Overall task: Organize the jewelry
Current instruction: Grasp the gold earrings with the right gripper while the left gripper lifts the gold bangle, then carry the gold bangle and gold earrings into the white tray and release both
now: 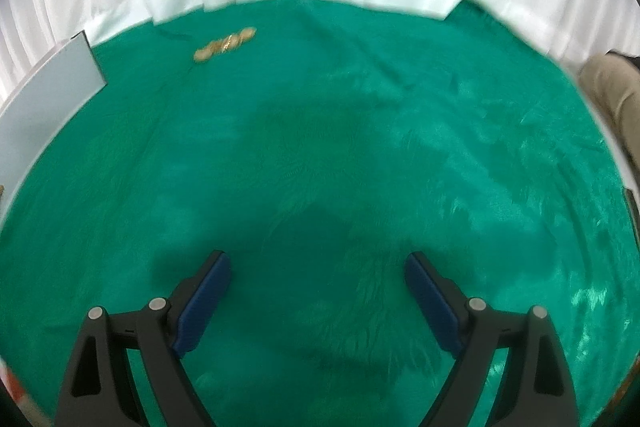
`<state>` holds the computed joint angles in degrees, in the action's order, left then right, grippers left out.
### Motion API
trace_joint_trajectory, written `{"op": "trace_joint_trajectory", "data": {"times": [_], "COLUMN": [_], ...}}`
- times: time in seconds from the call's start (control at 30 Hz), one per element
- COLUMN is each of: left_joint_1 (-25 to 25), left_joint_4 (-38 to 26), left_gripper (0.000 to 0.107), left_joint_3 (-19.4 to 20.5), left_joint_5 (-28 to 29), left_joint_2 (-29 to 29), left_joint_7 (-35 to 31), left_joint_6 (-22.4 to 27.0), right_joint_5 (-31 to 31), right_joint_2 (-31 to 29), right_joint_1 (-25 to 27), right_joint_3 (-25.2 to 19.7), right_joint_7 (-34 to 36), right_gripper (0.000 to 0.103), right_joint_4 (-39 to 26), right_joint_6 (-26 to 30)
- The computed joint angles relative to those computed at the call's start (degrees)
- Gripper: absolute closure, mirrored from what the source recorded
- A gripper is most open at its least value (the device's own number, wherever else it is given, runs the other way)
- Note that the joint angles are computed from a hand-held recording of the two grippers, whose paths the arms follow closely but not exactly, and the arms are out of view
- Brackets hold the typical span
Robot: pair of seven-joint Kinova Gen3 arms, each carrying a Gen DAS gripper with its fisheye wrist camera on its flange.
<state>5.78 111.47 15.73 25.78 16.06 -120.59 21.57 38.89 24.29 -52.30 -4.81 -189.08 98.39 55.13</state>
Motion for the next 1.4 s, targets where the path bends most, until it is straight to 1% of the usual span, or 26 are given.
{"op": "trace_joint_trajectory", "data": {"times": [0.07,0.13,0.2,0.27,0.33,0.37,0.4,0.43,0.47,0.53,0.6,0.63,0.67,0.7,0.73,0.77,0.8,0.87,0.97,1.07,1.17,1.2,1.23,1.37,1.4], "left_joint_1": [-1.15,-3.55,-5.7,-6.35,-7.56,-7.77,-7.91,-7.56,-7.44,-7.24,-6.78,-6.6,-6.41,-6.45,-6.63,-6.78,-7.2,-8.22,-8.76,-8.8,-8.54,-8.45,-8.18,-8.25,-8.42], "left_joint_4": [1.26,2.39,3.25,3.44,3.87,4.14,4.38,4.35,4.47,4.77,5.17,5.28,5.28,5.27,5.12,5.12,5.18,5.14,4.97,4.73,4.48,4.62,4.01,1.33,0.45], "left_gripper": [0.038,0.038,0.038,0.038,0.038,0.038,0.038,0.038,0.038,0.038,0.038,0.038,0.038,0.038,0.038,0.038,0.038,0.038,0.038,0.038,0.038,0.038,0.038,0.038,0.038], "left_joint_3": [0.99,2.68,3.72,3.48,3.46,3.13,2.62,1.95,1.33,0.39,-0.61,-0.89,-1.18,-1.24,-1.25,-1.16,-0.87,-0.23,-0.35,-1.49,-3.46,-4.24,-5.08,-9.26,-10.4], "left_joint_5": [1.33,3.98,6.94,8.82,11.23,12.1,12.81,13.03,13.27,13.68,13.39,13.23,12.92,12.86,12.93,13.1,13.63,15.23,17.91,20.93,23.41,24.15,24.37,25.15,25.21], "left_joint_2": [-0.59,-0.87,-1.16,-0.99,-1.25,-1.44,-1.61,-1.62,-1.71,-1.88,-1.92,-1.88,-1.64,-1.44,-1.12,-1.07,-1.2,-1.57,-2.9,-4.98,-7.49,-8.44,-9.03,-12.15,-12.78], "left_joint_7": [-1.48,-4.48,-7.51,-9.16,-11.5,-12.33,-12.94,-13.07,-13.24,-13.62,-13.53,-13.42,-13.21,-13.16,-13.12,-13.17,-13.65,-15.27,-17.64,-19.9,-21.68,-22.27,-22.22,-22.73,-22.69], "left_joint_6": [-1.11,-1.39,-1.06,-0.55,0.12,0.32,0.56,0.74,0.91,1.1,0.73,0.62,0.61,0.73,1.1,1.26,1.48,2.34,3.99,6.5,9.24,10.15,11.37,18.39,20.08], "right_joint_5": [0.28,2.09,0.26,-4.39,-9.05,-11.38,-13.71,-16.03,-17.5,-19.82,-19.24,-19.42,-19.46,-20.31,-21.03,-22.5,-23.31,-22.33,-15.9,-12.13,-11.31,-10.91,-10.55,-9.35,-8.68], "right_joint_2": [-2.61,-3.42,-3.63,-0.64,4.22,6.62,9.08,11.63,13.99,17.71,20.98,22.51,24.1,25.27,25.74,25.38,24.5,20.76,14.93,10.1,6.39,5.4,5.18,2.3,1.59], "right_joint_1": [4.82,10.12,15.43,20.74,26.05,28.71,30.45,31.13,30.76,27.44,23.22,21.13,18.83,17.53,16.89,17.12,17.41,19.16,22.25,25.22,24.73,24.78,24.04,22.36,22.13], "right_joint_3": [-4.07,-8.39,-9.49,-8.8,-10.09,-11.59,-12.14,-11.63,-10.11,-4.96,0.35,2.94,5.57,7.49,8.34,8.14,7.91,4.76,-2.34,-8.1,-8.85,-9.57,-9.22,-9.87,-10.73], "right_joint_7": [3.83,8.47,13.12,17.77,22.43,24.6,26.93,29.02,31.1,32.5,32.3,33.54,35.71,38.04,40.0,41.03,41.13,39.46,35.75,34.52,35.45,35.66,35.93,36.53,36.31], "right_gripper": [0.012,0.012,0.012,0.012,0.014,0.018,0.031,0.039,0.04,0.04,0.039,0.039,0.051,0.075,0.076,0.078,0.091,0.091,0.091,0.091,0.091,0.091,0.091,0.091,0.091], "right_joint_4": [-1.09,-4.24,-7.6,-12.42,-17.73,-20.38,-23.03,-25.69,-28.34,-33.65,-38.96,-41.62,-44.27,-46.56,-47.8,-47.97,-47.09,-42.49,-34.98,-29.62,-26.85,-26.44,-27.08,-26.96,-27.16], "right_joint_6": [-0.6,0.63,-1.82,-6.02,-8.56,-9.21,-10.12,-10.11,-9.77,-6.75,-3.31,-1.42,0.56,2.56,3.63,3.77,3.15,0.05,-3.86,-6.17,-7.37,-7.12,-7.55,-7.64,-7.58]}}
